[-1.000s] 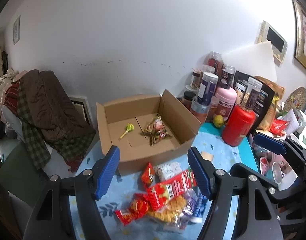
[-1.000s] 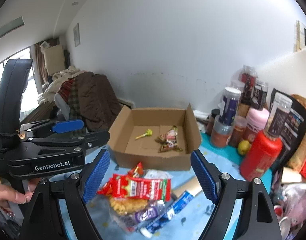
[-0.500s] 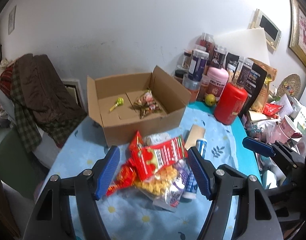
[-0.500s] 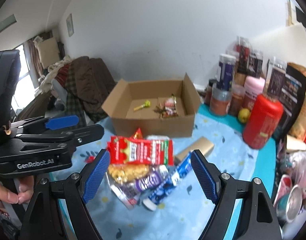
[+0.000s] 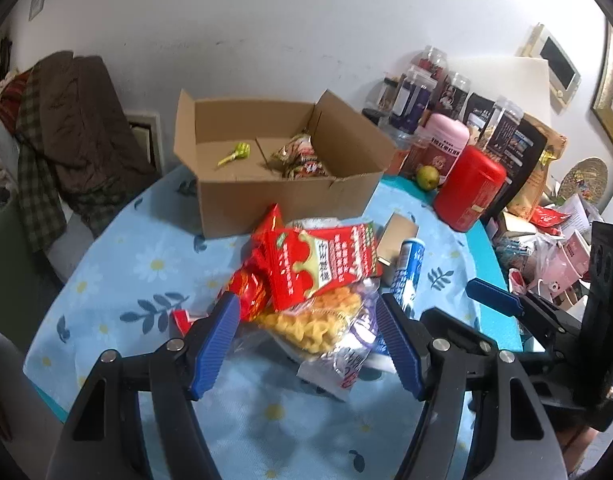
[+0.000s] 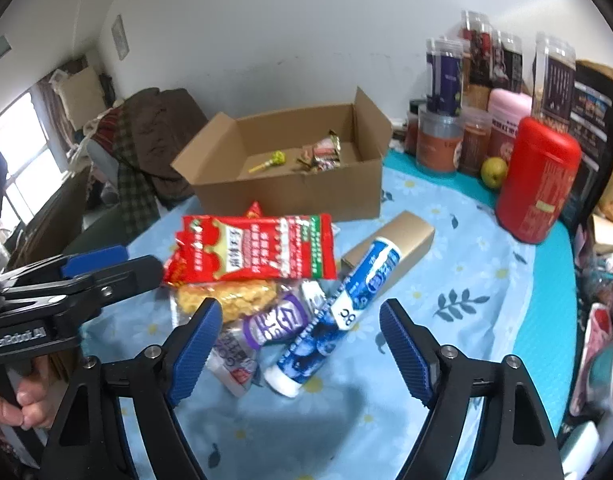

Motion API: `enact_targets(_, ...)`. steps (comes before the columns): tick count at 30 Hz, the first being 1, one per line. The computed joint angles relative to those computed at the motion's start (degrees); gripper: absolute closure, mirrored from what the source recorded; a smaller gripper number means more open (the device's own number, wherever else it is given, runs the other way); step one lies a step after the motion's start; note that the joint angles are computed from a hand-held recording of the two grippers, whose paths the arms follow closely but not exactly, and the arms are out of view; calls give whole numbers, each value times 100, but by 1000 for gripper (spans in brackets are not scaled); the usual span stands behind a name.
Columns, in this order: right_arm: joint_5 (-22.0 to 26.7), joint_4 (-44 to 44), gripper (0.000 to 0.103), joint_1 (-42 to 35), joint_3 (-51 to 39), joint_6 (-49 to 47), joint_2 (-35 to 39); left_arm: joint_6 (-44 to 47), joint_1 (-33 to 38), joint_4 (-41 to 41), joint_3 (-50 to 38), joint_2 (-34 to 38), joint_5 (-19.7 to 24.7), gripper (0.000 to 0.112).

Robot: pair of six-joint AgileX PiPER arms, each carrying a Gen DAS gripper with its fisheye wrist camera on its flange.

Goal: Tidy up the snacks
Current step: 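Move both open tools back toward the remaining snacks on the table, then grasp the blue tube with the right tool while the left tool approaches the GOZKH bag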

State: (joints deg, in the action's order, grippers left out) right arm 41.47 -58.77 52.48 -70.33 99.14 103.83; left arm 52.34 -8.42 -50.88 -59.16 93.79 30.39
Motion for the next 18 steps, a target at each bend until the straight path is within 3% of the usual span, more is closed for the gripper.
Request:
enact_targets(12, -867, 672, 33, -739, -140, -515, 614, -371, -191, 286, -88, 663, 182, 42)
enact_targets(18, -1369, 776, 45, -1021, 59, -574, 593, -603, -302, 398, -269, 1014, 265, 42)
